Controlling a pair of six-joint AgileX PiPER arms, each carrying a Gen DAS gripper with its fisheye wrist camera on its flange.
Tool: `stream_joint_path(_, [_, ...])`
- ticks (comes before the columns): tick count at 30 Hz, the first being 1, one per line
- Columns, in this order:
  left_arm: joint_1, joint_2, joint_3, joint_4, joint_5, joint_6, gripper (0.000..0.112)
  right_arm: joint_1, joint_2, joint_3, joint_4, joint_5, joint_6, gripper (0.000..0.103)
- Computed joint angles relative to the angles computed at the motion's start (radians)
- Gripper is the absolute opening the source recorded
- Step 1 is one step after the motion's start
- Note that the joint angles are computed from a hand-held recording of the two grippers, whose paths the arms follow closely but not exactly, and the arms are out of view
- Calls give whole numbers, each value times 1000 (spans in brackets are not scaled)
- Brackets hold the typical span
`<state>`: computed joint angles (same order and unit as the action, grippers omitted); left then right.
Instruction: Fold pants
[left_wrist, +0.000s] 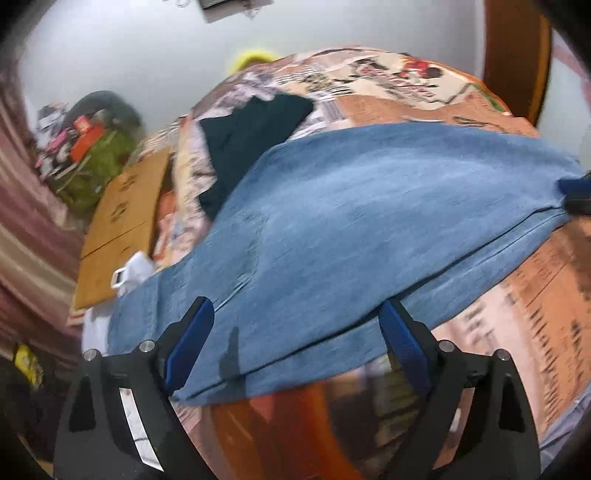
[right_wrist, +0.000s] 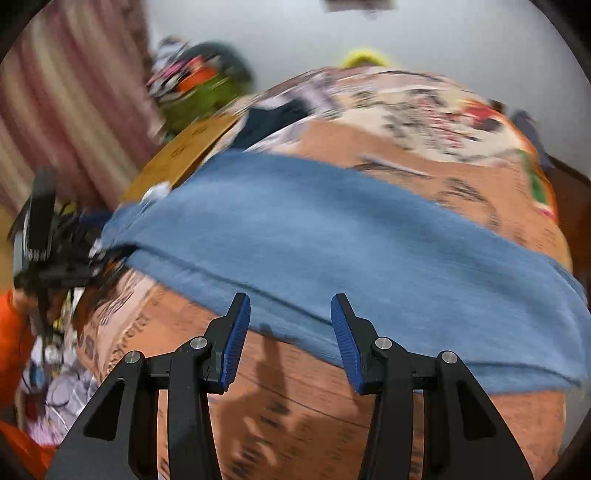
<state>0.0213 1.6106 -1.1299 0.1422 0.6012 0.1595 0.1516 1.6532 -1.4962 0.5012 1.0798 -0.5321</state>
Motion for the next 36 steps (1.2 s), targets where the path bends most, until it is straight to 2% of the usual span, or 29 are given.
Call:
stream_joint_path(5, [-79,57,-60,-24,-9,46,90,127,46,-39,-106,-33,-15,42])
stream_joint_path(8, [-112,80,-96,-89,2,119,68,146,63,-55,-120,-49,-17,42])
stream_joint_path(10, [-119,98,-126,-171,28,188,36,137,86,-87,-103,-38,-30,42])
stream_joint_path(12, [-124,110,-150,-223,53,211,19,142,98,-100,-93,-47,-25,42])
stream_joint_path(13, [-131,109,-150,-208,43,185,15,146,99,-100,-95,-52,-20,42])
stream_joint_path(17, [-87,103,-175,-341,90,245,10,163,77,-67,-107,-96,3,42])
stream_joint_path(19, [-65,87,-172,-393,105,289,8,162,57,-28,-125,-159,29,39])
stream_joint_path(21, [-59,67,-154,-415,109,313,8,163,45,3,-147,-210,33,22])
stream_joint_path(27, [-77,33,-92,-408,89,315,8,147,11,52,-135,-214,-20,10])
stream_joint_path(32, [-54,26,-55,-467,97,358,10,106,-13,67,-82,-132,-53,11])
stream_joint_path(34, [-51,23,-54,-466,103,345,11,98,-25,82,-71,-125,-68,16])
stream_joint_path(36, [-43,18,-63,-467,130,335,15,77,-13,50,-53,-59,-72,23])
